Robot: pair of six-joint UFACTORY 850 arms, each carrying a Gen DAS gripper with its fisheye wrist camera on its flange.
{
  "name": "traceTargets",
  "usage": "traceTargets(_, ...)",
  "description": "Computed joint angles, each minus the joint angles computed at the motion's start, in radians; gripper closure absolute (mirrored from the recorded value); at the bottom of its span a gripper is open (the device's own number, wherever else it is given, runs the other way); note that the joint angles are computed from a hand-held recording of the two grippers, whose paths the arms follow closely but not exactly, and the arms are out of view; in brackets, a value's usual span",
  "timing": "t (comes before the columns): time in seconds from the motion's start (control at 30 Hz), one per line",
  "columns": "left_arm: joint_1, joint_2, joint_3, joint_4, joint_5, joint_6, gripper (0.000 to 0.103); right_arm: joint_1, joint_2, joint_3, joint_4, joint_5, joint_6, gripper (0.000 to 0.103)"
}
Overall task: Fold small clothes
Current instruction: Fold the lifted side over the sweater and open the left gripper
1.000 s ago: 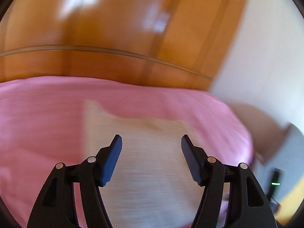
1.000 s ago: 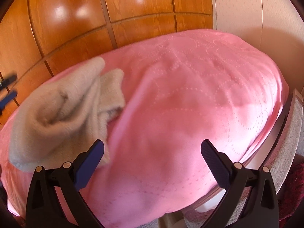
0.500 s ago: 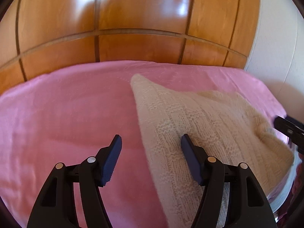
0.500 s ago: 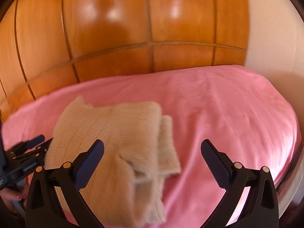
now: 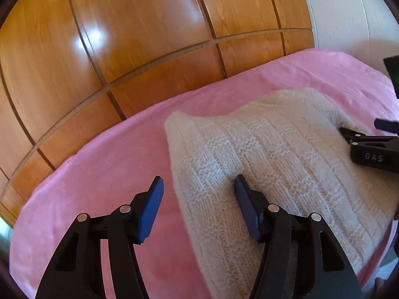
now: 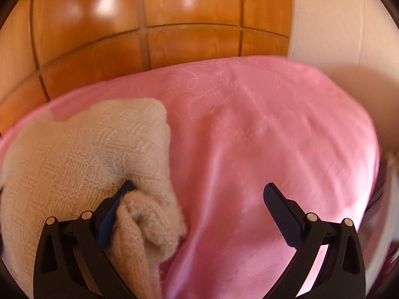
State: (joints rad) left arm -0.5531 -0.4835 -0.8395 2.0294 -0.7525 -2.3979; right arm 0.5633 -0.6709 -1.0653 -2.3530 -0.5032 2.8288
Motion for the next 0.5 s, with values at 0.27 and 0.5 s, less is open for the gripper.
traceTargets(0.27, 0.089, 0.190, 0.142, 0.393, 0.129, -0.519, 0.045, 0.001, 0.023, 0.066, -0.153, -0.071, 0.223, 0.002)
traceTargets(0.5, 0.046, 0.087, -0.003, 0.232, 0.181, -0.181, 0.040, 0.007, 0.025, 0.064, -0.124, -0.068, 0.194, 0.002)
